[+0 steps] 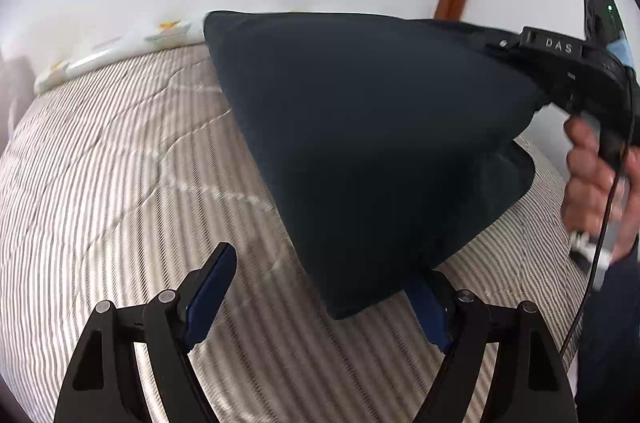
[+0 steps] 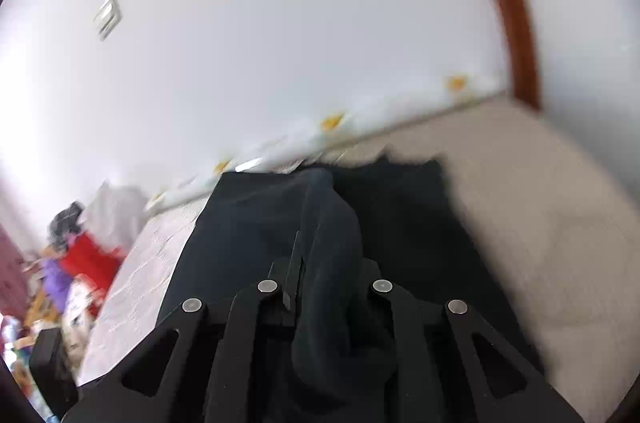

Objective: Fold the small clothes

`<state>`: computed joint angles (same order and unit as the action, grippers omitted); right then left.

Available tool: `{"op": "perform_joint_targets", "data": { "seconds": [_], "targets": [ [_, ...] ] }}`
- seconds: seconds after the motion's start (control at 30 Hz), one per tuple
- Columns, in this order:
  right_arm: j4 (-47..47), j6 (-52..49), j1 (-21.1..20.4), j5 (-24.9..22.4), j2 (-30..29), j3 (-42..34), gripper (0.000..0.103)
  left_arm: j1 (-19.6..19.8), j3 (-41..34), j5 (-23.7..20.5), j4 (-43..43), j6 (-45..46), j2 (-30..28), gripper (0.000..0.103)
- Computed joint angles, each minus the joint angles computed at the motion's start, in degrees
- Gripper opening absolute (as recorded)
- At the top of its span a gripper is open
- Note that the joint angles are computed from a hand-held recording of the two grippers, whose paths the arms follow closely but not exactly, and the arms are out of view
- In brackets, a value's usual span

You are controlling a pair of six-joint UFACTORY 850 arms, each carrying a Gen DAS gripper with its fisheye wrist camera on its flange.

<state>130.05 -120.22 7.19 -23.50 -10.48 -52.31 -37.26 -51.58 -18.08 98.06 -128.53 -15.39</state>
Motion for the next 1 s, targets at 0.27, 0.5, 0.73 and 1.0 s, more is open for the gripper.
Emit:
{"op": "perform_joint_targets", "data": {
  "seconds": [0.27, 0.5, 0.73, 1.0],
  "targets": [
    [-4.3, 2.7, -7.5, 1.4, -1.5, 1.3, 0.015, -2.3, -4.4, -3.0, 0.5, 2.9, -3.8, 0.080],
    [-5.7, 1.6, -7.1, 6.2, -1.0, 3.1, 0.034, -2.6, -5.3, -3.6, -1.7, 3.6, -4.6, 0.068],
    [-13.6, 8.9, -6.6, 10.0, -1.5, 3.3, 0.048, -3.0, -6.6, -4.7, -6.3, 6.5, -5.2, 0.034],
    [-7.4, 4.9, -3.3, 9.5, -2.7, 2.1, 0.018, -2.4, -3.6, -7.1, -4.5, 1.7, -1.7, 0.018]
  ]
}}
